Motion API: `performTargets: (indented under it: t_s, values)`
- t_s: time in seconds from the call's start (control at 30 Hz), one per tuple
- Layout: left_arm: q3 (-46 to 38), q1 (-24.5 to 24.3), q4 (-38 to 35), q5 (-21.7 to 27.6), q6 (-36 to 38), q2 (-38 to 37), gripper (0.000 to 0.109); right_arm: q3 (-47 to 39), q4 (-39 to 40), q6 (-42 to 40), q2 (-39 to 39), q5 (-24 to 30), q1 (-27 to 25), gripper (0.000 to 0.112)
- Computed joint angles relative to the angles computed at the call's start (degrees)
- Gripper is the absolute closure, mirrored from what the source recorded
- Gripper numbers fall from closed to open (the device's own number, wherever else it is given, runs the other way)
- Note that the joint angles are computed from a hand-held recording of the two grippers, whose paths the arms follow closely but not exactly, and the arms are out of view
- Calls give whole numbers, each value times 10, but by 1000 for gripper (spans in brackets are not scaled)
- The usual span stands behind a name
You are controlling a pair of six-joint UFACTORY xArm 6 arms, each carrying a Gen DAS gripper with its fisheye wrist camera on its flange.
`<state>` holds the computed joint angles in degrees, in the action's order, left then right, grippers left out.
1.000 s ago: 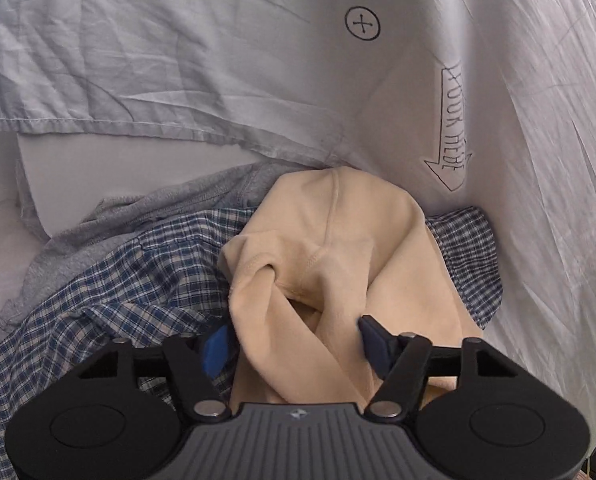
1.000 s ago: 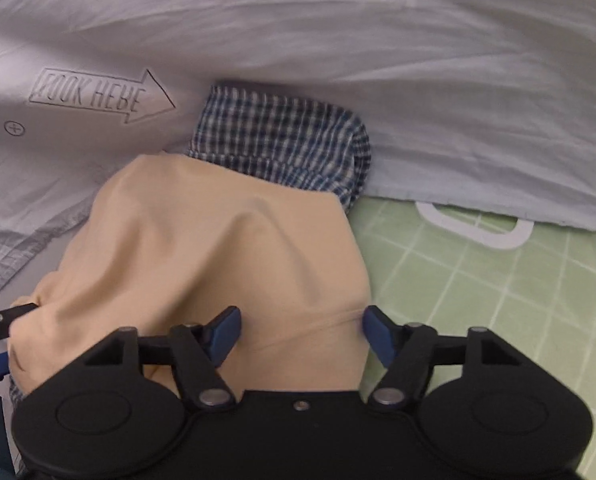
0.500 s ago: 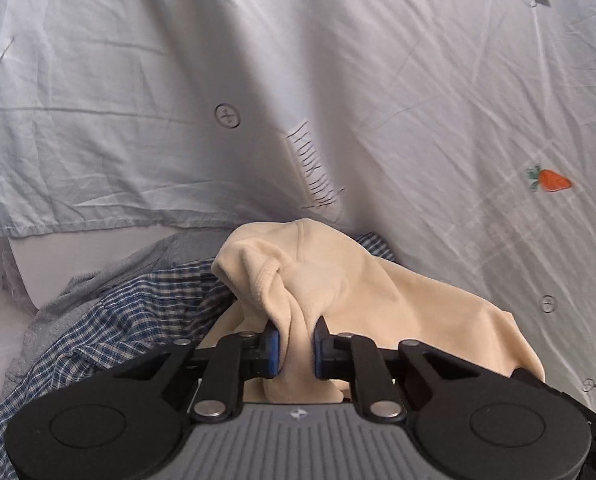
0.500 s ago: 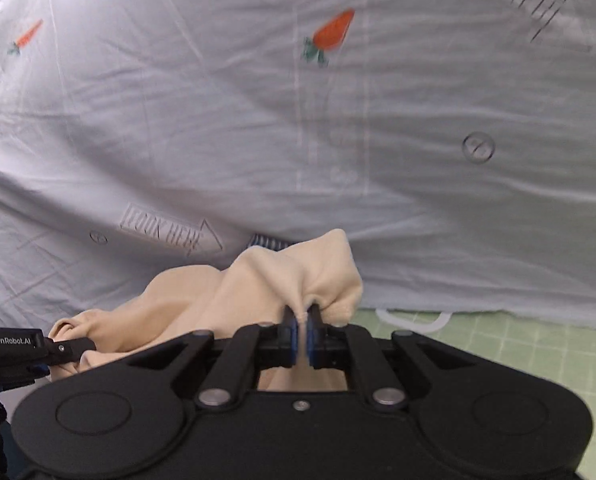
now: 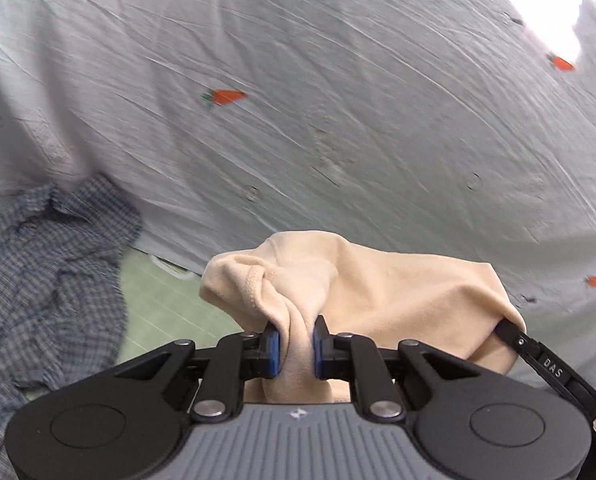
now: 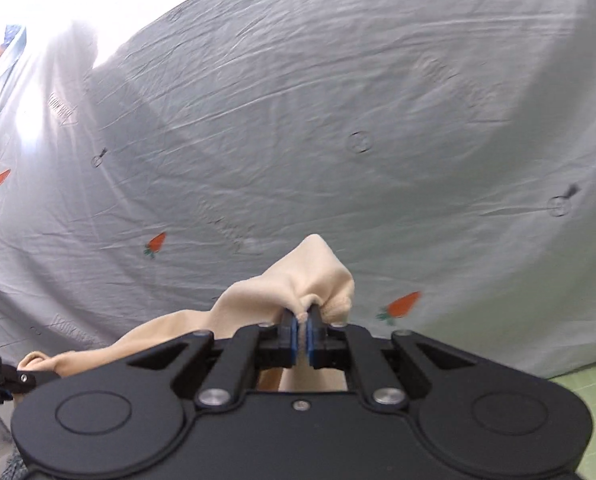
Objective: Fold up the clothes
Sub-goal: 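Carry the sweater with both grippers and lay it on the open mat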
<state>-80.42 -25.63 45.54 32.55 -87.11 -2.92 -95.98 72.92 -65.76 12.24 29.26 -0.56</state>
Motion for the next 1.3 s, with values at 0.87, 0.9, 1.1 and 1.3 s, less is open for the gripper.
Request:
performTargets:
  t_s: [0.87, 0.9, 1.1, 1.3]
  values:
    - [-132, -110, -198, 191, 100, 206, 46, -180, -340, 252, 219, 41, -187, 28]
    - [-123, -113, -213, 195, 108, 205, 46, -144, -356, 261, 204, 38, -193, 28]
    - [-79, -114, -308, 173, 136, 208, 46, 45, -459, 313, 117, 7, -220, 28]
    - [-77, -112, -354, 149, 179, 223, 44, 54, -473, 313, 120, 45, -228, 28]
